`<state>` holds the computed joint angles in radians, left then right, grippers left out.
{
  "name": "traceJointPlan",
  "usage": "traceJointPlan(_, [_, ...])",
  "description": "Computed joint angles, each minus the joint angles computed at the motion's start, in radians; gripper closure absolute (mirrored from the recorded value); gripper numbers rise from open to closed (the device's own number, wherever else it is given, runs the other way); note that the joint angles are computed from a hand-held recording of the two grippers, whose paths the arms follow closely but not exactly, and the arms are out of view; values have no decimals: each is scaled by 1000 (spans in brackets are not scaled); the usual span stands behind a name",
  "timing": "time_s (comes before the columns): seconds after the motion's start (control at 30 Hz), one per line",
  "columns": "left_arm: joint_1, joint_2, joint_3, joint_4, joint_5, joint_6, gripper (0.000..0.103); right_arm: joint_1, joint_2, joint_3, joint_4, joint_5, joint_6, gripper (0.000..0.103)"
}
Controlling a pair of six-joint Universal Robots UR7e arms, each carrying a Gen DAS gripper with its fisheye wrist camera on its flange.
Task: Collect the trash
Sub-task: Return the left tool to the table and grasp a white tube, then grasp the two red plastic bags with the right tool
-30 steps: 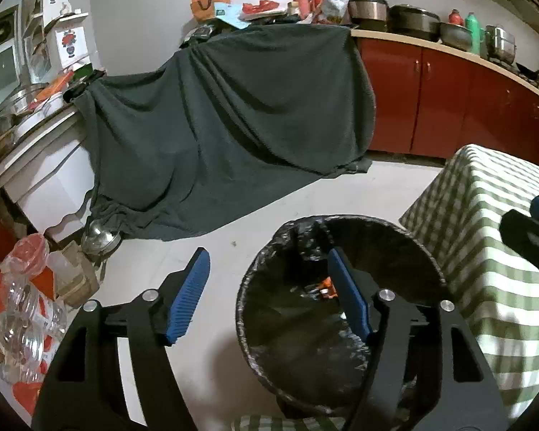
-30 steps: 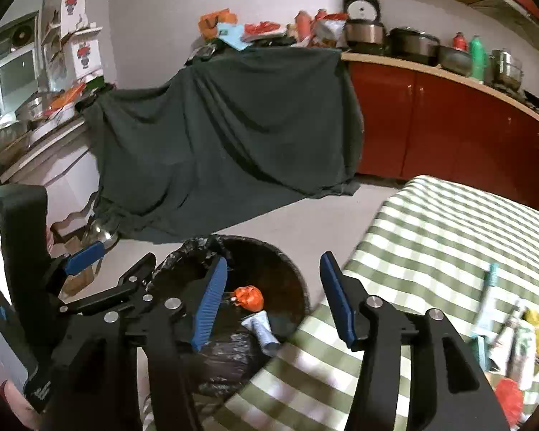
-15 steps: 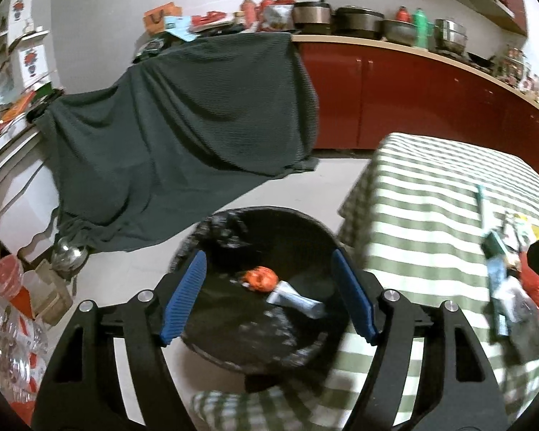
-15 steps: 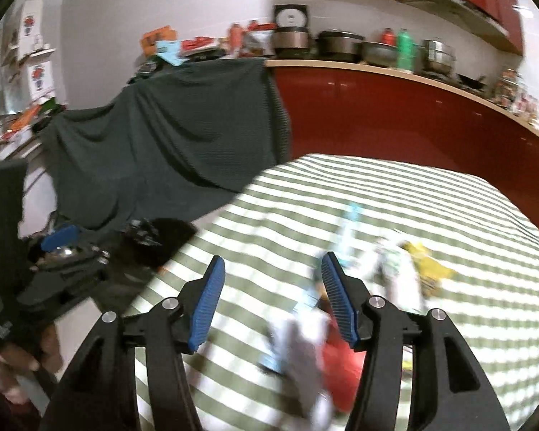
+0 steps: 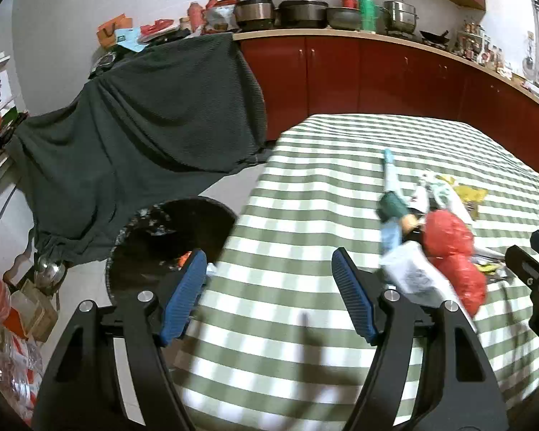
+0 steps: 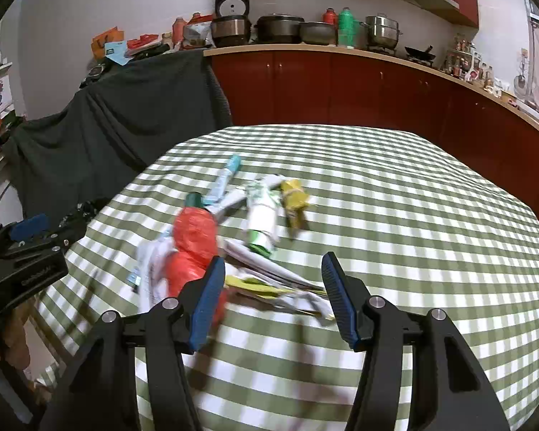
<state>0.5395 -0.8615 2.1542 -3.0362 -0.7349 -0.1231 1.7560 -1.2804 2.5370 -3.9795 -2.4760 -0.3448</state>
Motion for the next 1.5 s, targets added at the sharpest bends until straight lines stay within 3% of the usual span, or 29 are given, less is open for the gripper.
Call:
traceJointPlan(0.43, [-103,41,2,88,5,-133,30,-91,-142,112,-29,114,-39,48])
traceJointPlan(0.5, [-112,48,-3,104,-3,-149,26,-105,-164,126,-35,136,-41,48])
traceJointPlan(0.7, [-128,77,-7,148,-23,-166,27,-139,-202,149,-29,186,-31,48])
traceJointPlan(0.97, [-93,79,-24,246,-101,-191,63,-149,-212,158,-18,209,-20,48])
traceJointPlan(1.03, [-83,72,-18,234,-133,-176,80,-144,-203,157,-22,205,-22,48])
traceJointPlan(1.07, [-81,68,-16,229,-143,-169,83,-139,-197,154,-23,200,-22,48])
traceJointPlan(1.2, [-85,62,-2,200,-133,-140,89,-121,-176,145,-26,183,-24,48])
traceJointPlan(1.5, [-100,22,41,113,-76,-89,90,-79,-119,114,-20,150,-12,48])
